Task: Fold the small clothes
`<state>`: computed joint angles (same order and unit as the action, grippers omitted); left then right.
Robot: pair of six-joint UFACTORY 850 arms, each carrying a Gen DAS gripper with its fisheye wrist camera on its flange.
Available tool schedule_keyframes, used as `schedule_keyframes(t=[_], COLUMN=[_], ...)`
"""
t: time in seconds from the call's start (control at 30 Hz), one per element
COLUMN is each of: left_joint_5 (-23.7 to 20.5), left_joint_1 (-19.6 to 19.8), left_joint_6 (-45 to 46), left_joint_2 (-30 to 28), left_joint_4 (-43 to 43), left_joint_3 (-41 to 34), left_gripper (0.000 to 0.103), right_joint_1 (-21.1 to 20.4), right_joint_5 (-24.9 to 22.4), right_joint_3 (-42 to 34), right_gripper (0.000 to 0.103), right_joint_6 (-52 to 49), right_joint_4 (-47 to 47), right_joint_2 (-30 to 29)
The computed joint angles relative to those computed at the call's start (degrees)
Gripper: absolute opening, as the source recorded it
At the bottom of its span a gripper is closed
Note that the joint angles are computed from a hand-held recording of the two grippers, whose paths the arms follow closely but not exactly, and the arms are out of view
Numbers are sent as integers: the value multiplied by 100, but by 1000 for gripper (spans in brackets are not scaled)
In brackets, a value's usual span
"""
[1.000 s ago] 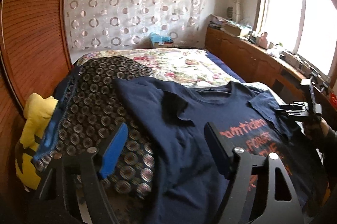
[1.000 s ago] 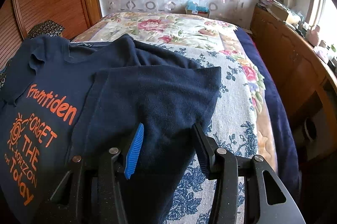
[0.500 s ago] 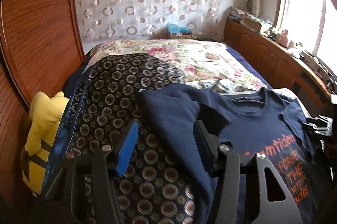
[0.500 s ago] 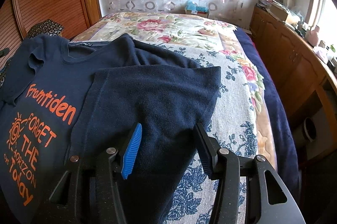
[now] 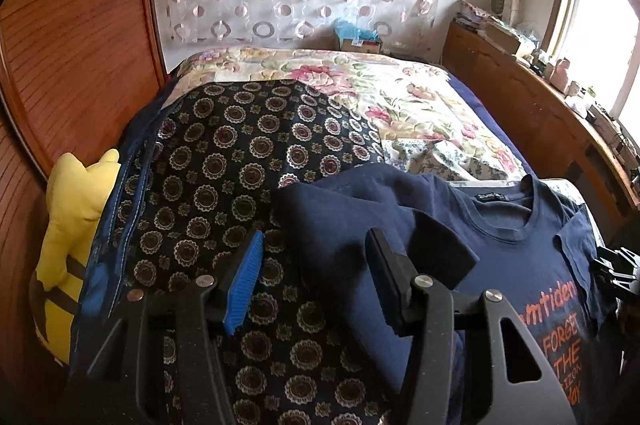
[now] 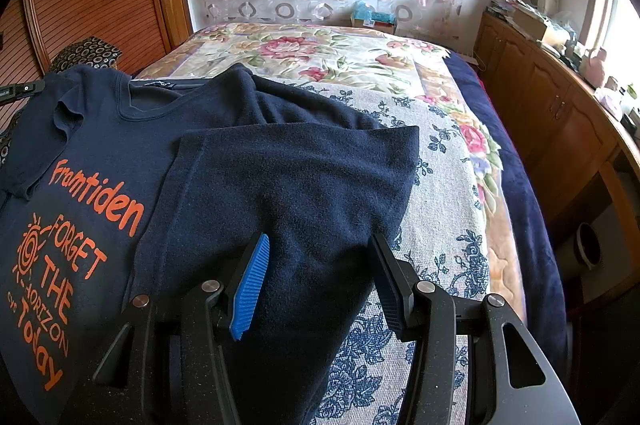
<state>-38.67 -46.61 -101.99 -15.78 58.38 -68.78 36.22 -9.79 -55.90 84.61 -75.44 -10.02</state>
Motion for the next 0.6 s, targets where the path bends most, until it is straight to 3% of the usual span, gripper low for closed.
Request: schedule_keyframes(t=[0.13, 0.2, 0.27, 0.6], left_joint_5=[107, 184, 235, 59], left_joint_1=[49, 30, -15, -558], left_joint_6=[116, 175, 264, 357], left_joint_2=[-25, -25, -29, -35], left_joint_4=[-53, -33, 16, 684], left_joint_3=[-58, -72, -110, -492], left_gripper=[34, 16, 6, 4], right_joint_1=[-1, -1, -2, -4], right_joint_5=[2, 2, 5, 8], right_joint_3=[2, 3, 4, 8], right_gripper=[53, 53, 53, 53], right_joint_6=[26, 32, 37, 84], right_joint_4=[-26, -34, -38, -89], right_joint_2=[-1, -1, 0, -1])
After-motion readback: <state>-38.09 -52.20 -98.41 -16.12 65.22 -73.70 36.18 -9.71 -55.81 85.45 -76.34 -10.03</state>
